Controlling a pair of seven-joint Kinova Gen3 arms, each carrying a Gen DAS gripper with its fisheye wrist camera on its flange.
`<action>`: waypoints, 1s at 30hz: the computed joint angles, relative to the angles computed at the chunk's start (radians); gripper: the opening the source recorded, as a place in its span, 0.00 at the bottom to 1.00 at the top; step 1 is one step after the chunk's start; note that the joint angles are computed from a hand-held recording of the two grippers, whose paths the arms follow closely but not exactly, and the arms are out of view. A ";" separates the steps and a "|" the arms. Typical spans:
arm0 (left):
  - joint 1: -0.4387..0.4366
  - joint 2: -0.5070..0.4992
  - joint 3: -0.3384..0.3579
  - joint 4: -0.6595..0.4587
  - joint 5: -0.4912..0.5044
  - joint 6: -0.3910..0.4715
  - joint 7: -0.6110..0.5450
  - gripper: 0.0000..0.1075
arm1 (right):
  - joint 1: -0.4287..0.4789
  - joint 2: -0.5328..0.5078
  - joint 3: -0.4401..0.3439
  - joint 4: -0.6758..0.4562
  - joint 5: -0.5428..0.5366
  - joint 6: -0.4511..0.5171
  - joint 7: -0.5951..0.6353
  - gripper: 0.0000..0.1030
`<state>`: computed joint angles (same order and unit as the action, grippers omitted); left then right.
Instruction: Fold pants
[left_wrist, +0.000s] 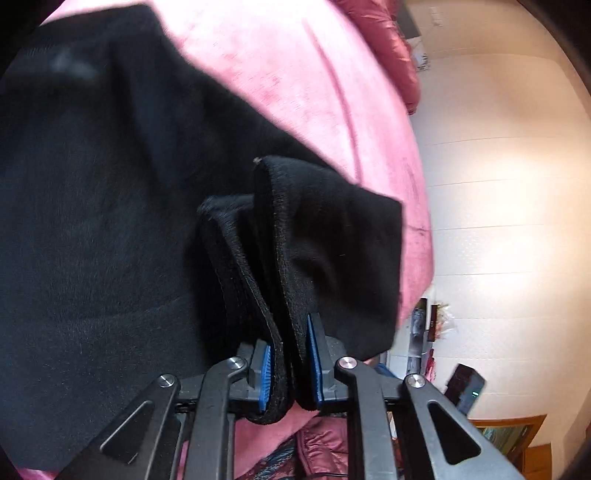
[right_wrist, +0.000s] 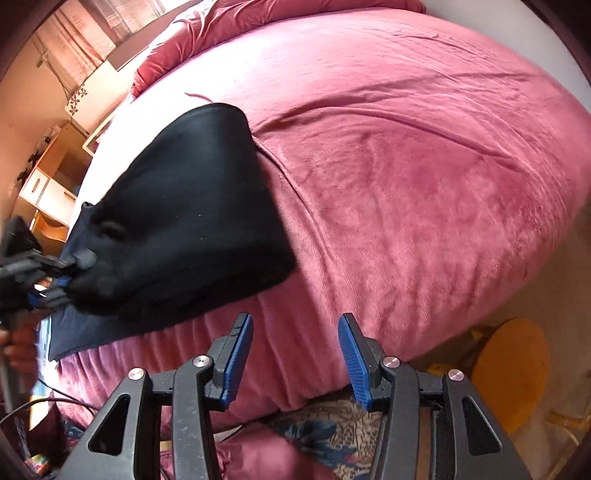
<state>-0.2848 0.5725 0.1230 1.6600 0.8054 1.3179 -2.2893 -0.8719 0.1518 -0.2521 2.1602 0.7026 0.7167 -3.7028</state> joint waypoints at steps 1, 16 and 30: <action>-0.018 -0.006 0.011 -0.006 0.020 0.021 -0.022 0.15 | 0.007 0.013 -0.004 -0.013 0.010 0.009 0.013 0.48; -0.013 -0.076 -0.052 -0.038 0.033 0.022 -0.147 0.12 | -0.012 0.155 0.088 -0.126 0.080 0.000 0.119 0.16; -0.126 -0.098 -0.041 0.010 0.009 -0.073 -0.110 0.24 | -0.033 0.142 0.125 -0.118 -0.018 -0.025 0.242 0.28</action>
<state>-0.4107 0.4748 0.0816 1.6702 0.8144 1.2450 -2.3993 -0.9045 0.2933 -0.1274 2.0417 0.6848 0.6919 -3.4608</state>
